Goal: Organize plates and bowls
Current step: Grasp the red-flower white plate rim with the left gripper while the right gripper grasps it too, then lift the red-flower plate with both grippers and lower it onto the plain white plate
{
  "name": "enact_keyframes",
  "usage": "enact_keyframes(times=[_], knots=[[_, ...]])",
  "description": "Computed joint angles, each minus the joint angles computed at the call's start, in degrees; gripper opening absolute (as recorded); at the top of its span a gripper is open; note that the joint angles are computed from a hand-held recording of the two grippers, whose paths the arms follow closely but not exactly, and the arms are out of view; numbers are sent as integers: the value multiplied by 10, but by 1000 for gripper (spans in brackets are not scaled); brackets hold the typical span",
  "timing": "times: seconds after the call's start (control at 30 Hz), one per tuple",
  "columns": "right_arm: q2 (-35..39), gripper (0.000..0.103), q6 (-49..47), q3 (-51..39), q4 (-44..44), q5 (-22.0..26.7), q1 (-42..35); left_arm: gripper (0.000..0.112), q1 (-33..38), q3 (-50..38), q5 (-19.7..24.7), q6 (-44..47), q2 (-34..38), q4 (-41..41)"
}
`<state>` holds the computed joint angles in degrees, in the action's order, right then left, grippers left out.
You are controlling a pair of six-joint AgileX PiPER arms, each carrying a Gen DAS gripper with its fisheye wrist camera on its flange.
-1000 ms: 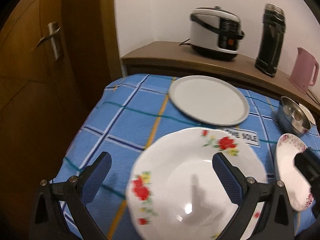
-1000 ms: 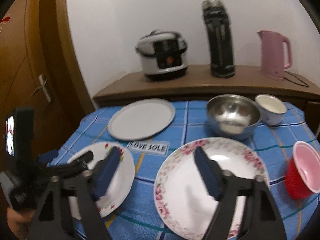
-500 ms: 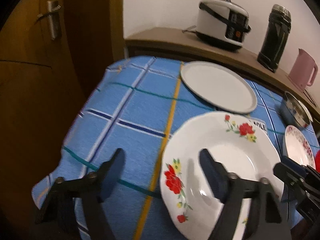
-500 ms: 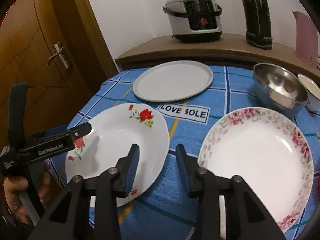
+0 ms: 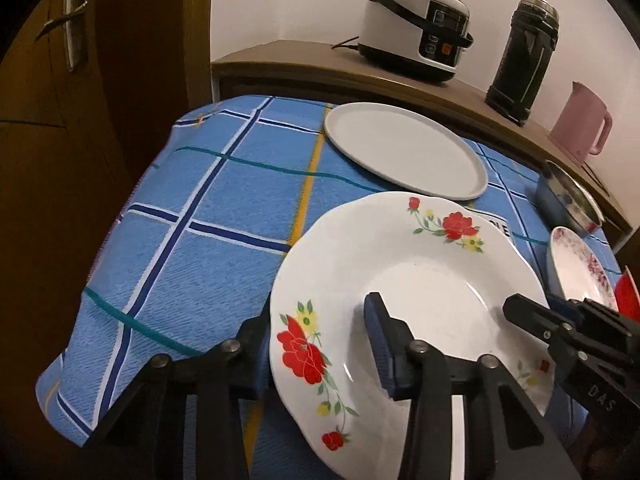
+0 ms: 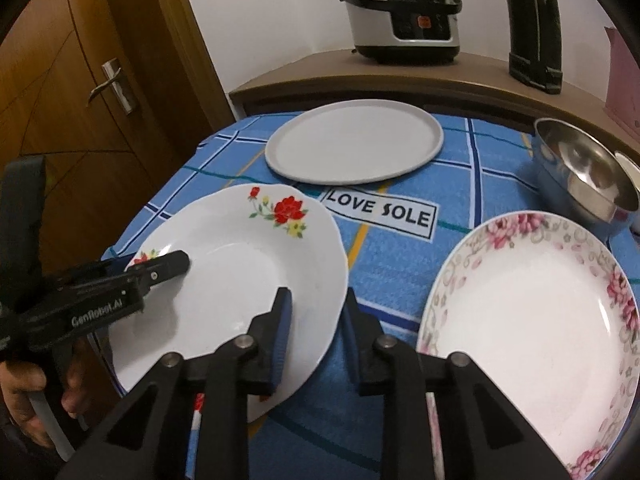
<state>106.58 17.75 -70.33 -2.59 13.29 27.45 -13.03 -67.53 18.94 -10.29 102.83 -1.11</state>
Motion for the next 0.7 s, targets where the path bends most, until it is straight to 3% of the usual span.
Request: enact_keyframes(times=[0.1,0.2,0.5,0.7], knots=[[7,21,12,-12,-12,6,-1,44,12,3,-4,62,-1,-67],[8,19,-60,-14,73,5,-13,44,24,-1,4,136,-1,-146],[0,19,-17,-17,39,-6,-15,44,13,-23,-3,92,-2,-94],[9,19,8,-67,13,8,-29,44,6,-97,14,58,27,-39]])
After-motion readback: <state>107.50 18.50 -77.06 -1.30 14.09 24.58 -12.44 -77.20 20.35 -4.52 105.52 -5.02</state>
